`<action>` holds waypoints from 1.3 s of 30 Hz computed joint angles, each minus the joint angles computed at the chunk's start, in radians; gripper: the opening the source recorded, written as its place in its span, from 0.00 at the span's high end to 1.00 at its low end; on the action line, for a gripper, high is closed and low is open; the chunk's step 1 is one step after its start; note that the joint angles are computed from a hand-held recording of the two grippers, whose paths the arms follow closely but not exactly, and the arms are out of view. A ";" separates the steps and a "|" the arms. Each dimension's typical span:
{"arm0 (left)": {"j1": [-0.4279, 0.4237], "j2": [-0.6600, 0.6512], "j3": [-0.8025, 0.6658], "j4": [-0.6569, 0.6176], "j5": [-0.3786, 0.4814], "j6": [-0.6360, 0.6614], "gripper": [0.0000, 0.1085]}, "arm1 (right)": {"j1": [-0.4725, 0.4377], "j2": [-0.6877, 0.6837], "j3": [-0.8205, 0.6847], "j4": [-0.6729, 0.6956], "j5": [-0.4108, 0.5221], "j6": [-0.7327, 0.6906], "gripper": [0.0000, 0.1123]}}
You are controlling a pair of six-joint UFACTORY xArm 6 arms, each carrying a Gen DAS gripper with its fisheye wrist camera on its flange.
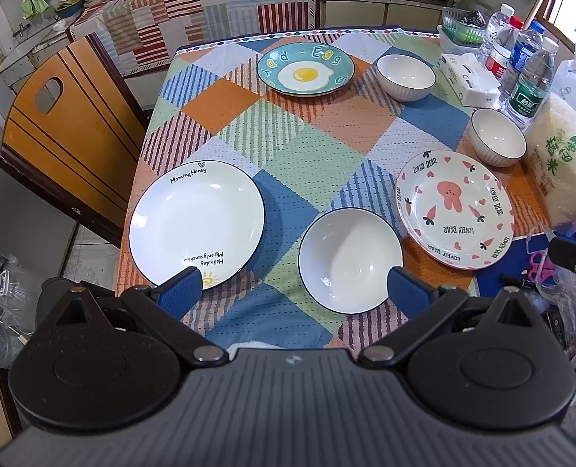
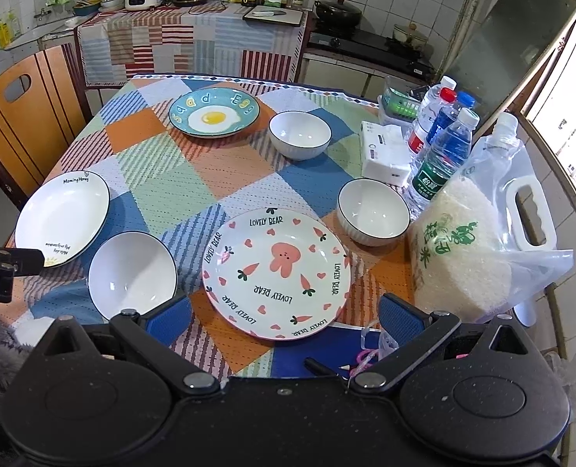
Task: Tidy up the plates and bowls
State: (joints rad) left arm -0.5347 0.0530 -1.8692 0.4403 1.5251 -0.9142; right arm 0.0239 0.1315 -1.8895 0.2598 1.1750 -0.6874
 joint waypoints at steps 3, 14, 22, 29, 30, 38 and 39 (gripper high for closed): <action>-0.002 -0.002 0.003 0.003 0.000 -0.003 0.05 | 0.001 -0.005 0.010 -0.004 -0.004 0.000 0.08; -0.004 -0.010 0.018 0.002 -0.006 -0.015 0.05 | 0.000 0.000 0.007 -0.004 0.004 -0.008 0.08; -0.004 -0.010 0.018 0.003 -0.008 -0.017 0.05 | 0.000 0.000 0.006 -0.002 0.002 -0.009 0.08; -0.007 -0.049 0.076 0.021 -0.048 -0.058 0.05 | 0.000 -0.004 0.010 0.002 0.000 -0.011 0.08; -0.008 -0.054 0.082 0.023 -0.051 -0.062 0.05 | 0.000 -0.004 0.011 0.002 0.000 -0.010 0.08; -0.011 -0.067 0.102 0.028 -0.059 -0.069 0.05 | 0.003 -0.020 0.030 0.001 -0.012 -0.017 0.08; -0.011 -0.067 0.102 0.028 -0.059 -0.068 0.05 | 0.003 -0.020 0.031 0.001 -0.012 -0.018 0.08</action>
State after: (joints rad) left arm -0.5457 -0.0138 -1.7668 0.4684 1.4657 -0.9825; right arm 0.0271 0.1113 -1.8584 0.2612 1.1632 -0.7054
